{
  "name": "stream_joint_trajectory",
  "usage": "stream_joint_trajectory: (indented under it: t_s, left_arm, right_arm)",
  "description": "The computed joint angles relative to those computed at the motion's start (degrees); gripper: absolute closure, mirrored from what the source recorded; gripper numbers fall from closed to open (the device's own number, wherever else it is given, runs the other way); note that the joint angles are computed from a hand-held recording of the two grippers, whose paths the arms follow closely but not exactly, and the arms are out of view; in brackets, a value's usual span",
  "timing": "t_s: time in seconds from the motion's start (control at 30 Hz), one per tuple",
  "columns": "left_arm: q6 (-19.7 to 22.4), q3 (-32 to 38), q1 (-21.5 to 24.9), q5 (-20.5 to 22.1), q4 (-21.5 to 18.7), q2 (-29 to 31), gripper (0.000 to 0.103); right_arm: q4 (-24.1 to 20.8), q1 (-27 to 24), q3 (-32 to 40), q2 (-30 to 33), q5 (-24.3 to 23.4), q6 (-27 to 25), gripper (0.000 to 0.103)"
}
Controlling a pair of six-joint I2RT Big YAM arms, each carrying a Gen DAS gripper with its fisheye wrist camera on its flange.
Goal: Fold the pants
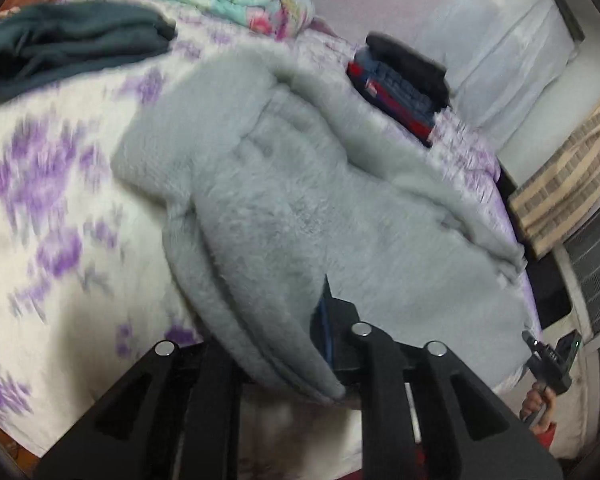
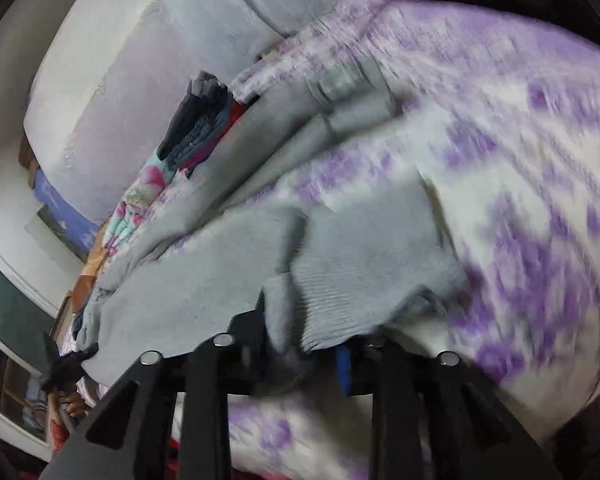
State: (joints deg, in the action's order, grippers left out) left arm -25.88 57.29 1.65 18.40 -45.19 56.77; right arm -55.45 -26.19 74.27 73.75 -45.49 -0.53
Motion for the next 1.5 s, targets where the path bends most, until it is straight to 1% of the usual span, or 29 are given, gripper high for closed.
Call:
stream_joint_trajectory:
  t_s: [0.03,0.07,0.1,0.13,0.17,0.2,0.23,0.27,0.3,0.37,0.43,0.5,0.57,0.63,0.7,0.83,0.9,0.93,0.97,1.0,1.03,1.07,1.1,1.17,1.23,1.33,1.4,1.47,1.5]
  left_arm:
    - [0.73,-0.28,0.76,1.26,-0.11,-0.84,0.084]
    - [0.77,-0.08,1.52,2.25,-0.88,-1.38,0.075]
    - [0.61,0.14,2.58,3.31,-1.49,-2.16,0.07]
    - [0.66,0.16,3.68,2.95,-1.86,-3.59,0.053]
    - [1.12,0.09,4.34,1.15,-2.17,-5.12,0.031]
    - [1.68,0.19,4.74,-2.22,-2.72,-6.45,0.021]
    - [2.02,0.34,4.66,-8.94,-2.94,-8.05,0.012]
    - [2.91,1.02,4.42,-14.83,-3.32,-8.52,0.012]
    - [4.68,2.65,4.61,-17.95,-4.32,-7.71,0.012]
    - [7.01,5.03,5.37,-18.01,-2.93,-6.21,0.012]
    - [9.55,8.23,5.3,-17.67,-0.9,-3.32,0.012]
    - [13.96,13.74,4.69,-16.7,-0.14,2.56,0.011]
    - [16.23,18.33,3.45,-17.64,-1.07,7.78,0.011]
    - [17.74,25.18,3.5,-16.86,-4.62,15.33,0.011]
    - [17.11,30.32,4.65,-12.79,-8.35,20.95,0.011]
    - [12.61,38.14,7.52,3.7,-14.81,30.47,0.017]
    - [14.2,39.5,6.73,6.4,-16.01,32.73,0.024]
    - [15.46,39.06,5.38,3.63,-15.57,33.02,0.026]
    - [16.05,38.08,4.39,1.34,-14.42,32.86,0.035]
    - [16.71,37.06,3.95,0.47,-13.2,32.77,0.039]
    - [16.33,34.76,4.22,1.21,-10.34,31.84,0.041]
    - [15.25,33.35,4.92,2.96,-8.21,31.08,0.047]
    - [13.51,31.2,6.11,6.63,-4.57,29.56,0.05]
    - [12.1,27.51,7.08,9.45,1.81,26.96,0.052]
    - [11.75,24.15,6.72,9.15,7.58,24.14,0.052]
    - [12.35,21.48,5.66,6.6,12.48,21.37,0.053]
    - [12.09,21.73,5.57,5.93,13.17,21.54,0.053]
    - [9.85,23.21,5.8,4.91,12.55,22.82,0.054]
    - [7.96,24.04,6.21,4.37,12.31,23.5,0.061]
  right_arm:
    - [-0.22,-0.81,-0.17,-0.38,-1.02,-0.14,0.068]
    - [-1.03,-1.61,0.4,-0.83,-0.95,0.44,0.061]
    - [0.83,-2.42,0.13,-1.92,0.03,2.67,0.044]
    - [3.91,-3.25,-0.6,-3.37,2.23,5.35,0.03]
    - [7.4,-4.22,-1.08,-4.84,6.04,7.88,0.029]
    - [9.46,-4.92,-1.01,-5.48,8.89,9.24,0.029]
    - [10.84,-5.27,-0.69,-5.65,10.45,10.39,0.029]
    - [11.75,-5.39,-0.09,-5.43,9.43,11.37,0.03]
    - [11.72,-4.92,0.61,-4.99,7.69,11.48,0.031]
    - [11.31,-1.95,2.36,-3.83,5.7,10.41,0.032]
    - [10.59,2.64,4.4,-2.22,6.54,8.75,0.032]
    - [9.44,5.37,6.0,-0.86,6.0,8.09,0.032]
    - [8.64,8.2,6.93,0.09,5.94,7.65,0.032]
    - [7.74,10.43,7.39,0.22,7.21,7.2,0.032]
    - [6.73,11.8,7.72,0.44,9.01,6.42,0.032]
    - [5.01,11.96,8.35,1.49,10.32,6.57,0.032]
    - [5.24,11.62,8.88,2.39,10.28,7.36,0.032]
    - [5.3,11.7,9.41,2.98,10.2,8.1,0.032]
    - [5.35,11.83,9.74,3.39,10.0,8.52,0.033]
    - [5.34,11.99,10.17,3.95,9.79,8.7,0.034]
    - [5.26,12.27,10.39,4.25,9.86,8.66,0.035]
    - [4.82,12.77,10.84,4.71,10.23,8.16,0.037]
    - [4.04,13.22,11.33,5.17,10.42,7.31,0.038]
    - [3.78,14.08,11.63,5.57,11.64,6.69,0.041]
    - [3.63,14.99,12.25,6.17,12.71,6.12,0.045]
    - [1.89,16.47,15.71,9.19,12.97,5.4,0.05]
    - [-1.69,18.27,22.28,14.2,12.3,4.04,0.051]
    - [-5.81,20.67,33.25,21.85,14.02,2.61,0.051]
    - [-6.02,21.57,38.99,25.67,16.1,3.27,0.051]
